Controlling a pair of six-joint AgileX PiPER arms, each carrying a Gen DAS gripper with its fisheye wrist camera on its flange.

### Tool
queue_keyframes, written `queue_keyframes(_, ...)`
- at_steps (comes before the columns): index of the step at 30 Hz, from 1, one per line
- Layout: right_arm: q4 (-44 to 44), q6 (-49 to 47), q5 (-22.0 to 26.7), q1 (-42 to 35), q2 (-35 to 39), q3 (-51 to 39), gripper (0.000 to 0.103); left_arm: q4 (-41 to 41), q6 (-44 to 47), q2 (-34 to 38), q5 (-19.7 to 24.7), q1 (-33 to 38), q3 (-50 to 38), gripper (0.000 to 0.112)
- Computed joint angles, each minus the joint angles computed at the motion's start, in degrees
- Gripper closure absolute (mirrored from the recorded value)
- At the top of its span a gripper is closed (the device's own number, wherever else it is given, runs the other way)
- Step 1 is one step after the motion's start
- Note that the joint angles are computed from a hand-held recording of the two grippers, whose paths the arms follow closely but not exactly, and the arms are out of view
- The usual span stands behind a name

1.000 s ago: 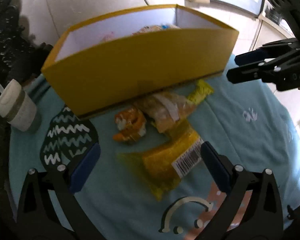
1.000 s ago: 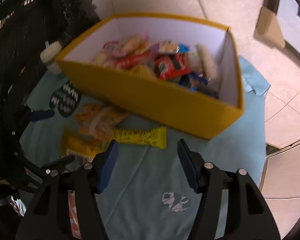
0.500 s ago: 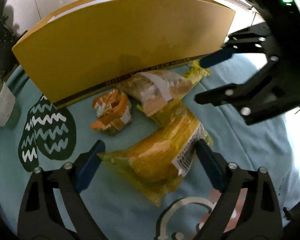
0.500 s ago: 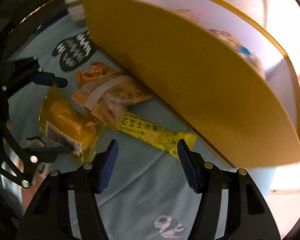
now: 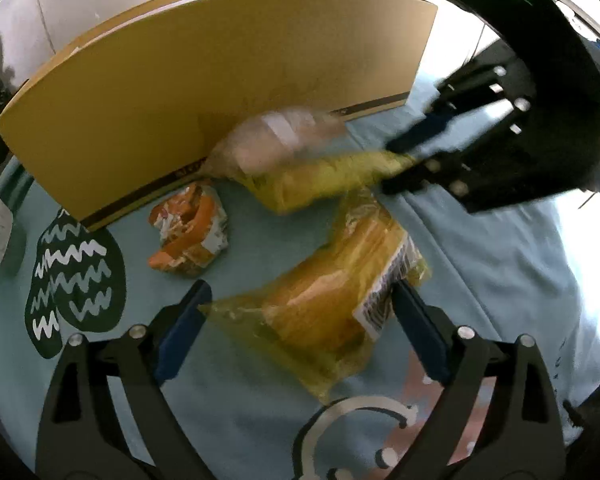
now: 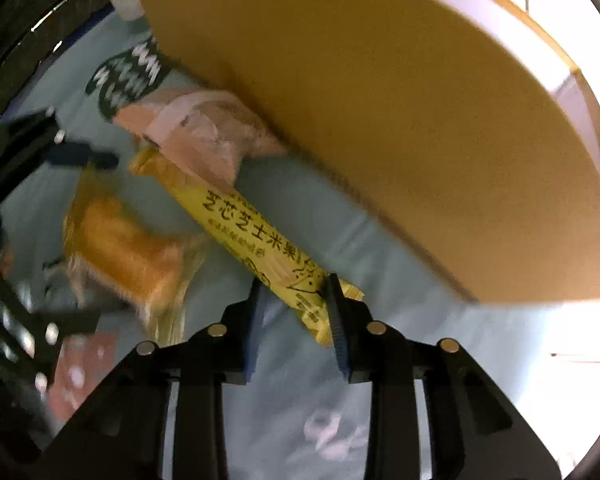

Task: Organize snacks
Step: 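Grasp a yellow bread bag with the left tool while the right tool grasps a yellow cheese bar, then lift the yellow bread bag and cheese bar up over the yellow box with both tools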

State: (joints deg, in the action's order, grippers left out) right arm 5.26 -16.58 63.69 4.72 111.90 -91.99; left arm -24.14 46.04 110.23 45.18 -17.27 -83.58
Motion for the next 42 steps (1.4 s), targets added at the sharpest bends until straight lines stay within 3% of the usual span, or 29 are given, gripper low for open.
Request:
queue_keyframes(3, 6.98, -1.60, 5.96, -2.94, -0.35, -1.01, 0.072, 0.19, 0.32, 1.01, 0.88, -0.78, -1.98, 0.021)
queue_keyframes(6, 7.39, -3.04, 2.35, -2.95, -3.21, 1.26, 0.072, -0.45, 0.36, 1.06, 0.19, -1.23, -1.38, 0.021)
queue_keyframes(10, -0.43, -1.41, -4.39, 0.89, -3.94, 3.36, 0.061, 2.46, -2.07, 1.99, -0.23, -3.01, -2.25, 0.017)
queue_keyframes(13, -1.55, -2.48, -5.97, 3.10, -1.58, 5.46, 0.059, 5.71, -6.25, 4.67, 1.27, -5.14, -5.79, 0.017)
queue_keyframes(14, -0.48, -4.32, -8.56, 2.98, -2.66, 7.27, 0.056, 6.80, -6.98, 5.40, 2.43, -5.44, -6.42, 0.019)
queue_keyframes(16, 1.70, -3.42, -8.52, 1.85, -2.51, 7.45, 0.057, 6.60, -5.71, 4.51, 0.82, -6.13, -4.53, 0.025)
queue_keyframes(20, 5.00, -1.57, -8.17, -0.64, -3.21, 8.52, 0.071, 2.02, -3.93, 4.19, 0.21, -4.35, -3.90, 0.059)
queue_keyframes(23, 6.94, -0.18, -8.98, -1.37, -5.45, 11.88, 0.074, -0.19, -2.77, 4.93, 1.56, -2.97, -5.40, 0.065)
queue_keyframes(25, 10.49, 0.06, -10.00, -3.41, -8.15, 15.72, 0.075, -1.94, -1.01, 3.95, 1.56, -2.16, -4.29, 0.066)
queue_keyframes(29, 17.53, 0.00, -11.85, -7.20, -13.89, 22.25, 0.075, -6.83, 2.33, 1.57, 5.60, 3.68, -4.77, 0.067)
queue_keyframes(32, 23.93, -1.82, -12.03, -9.90, -18.84, 27.37, 0.076, -10.10, 4.26, -0.63, 5.54, 6.51, -2.18, 0.067)
queue_keyframes(34, 25.72, -0.48, -13.91, -8.86, -21.04, 30.50, 0.076, -10.36, 2.86, -5.47, 5.86, 6.29, 1.55, 0.067)
queue_keyframes(38, 27.34, -0.17, -13.82, -9.50, -23.99, 33.59, 0.076, -10.94, 2.68, -7.71, 6.28, 7.46, 3.84, 0.067)
queue_keyframes(42, 20.43, -0.10, -11.70, -9.15, -26.91, 35.89, 0.076, -10.79, 2.91, -8.08, 4.57, 7.13, 6.57, 0.067)
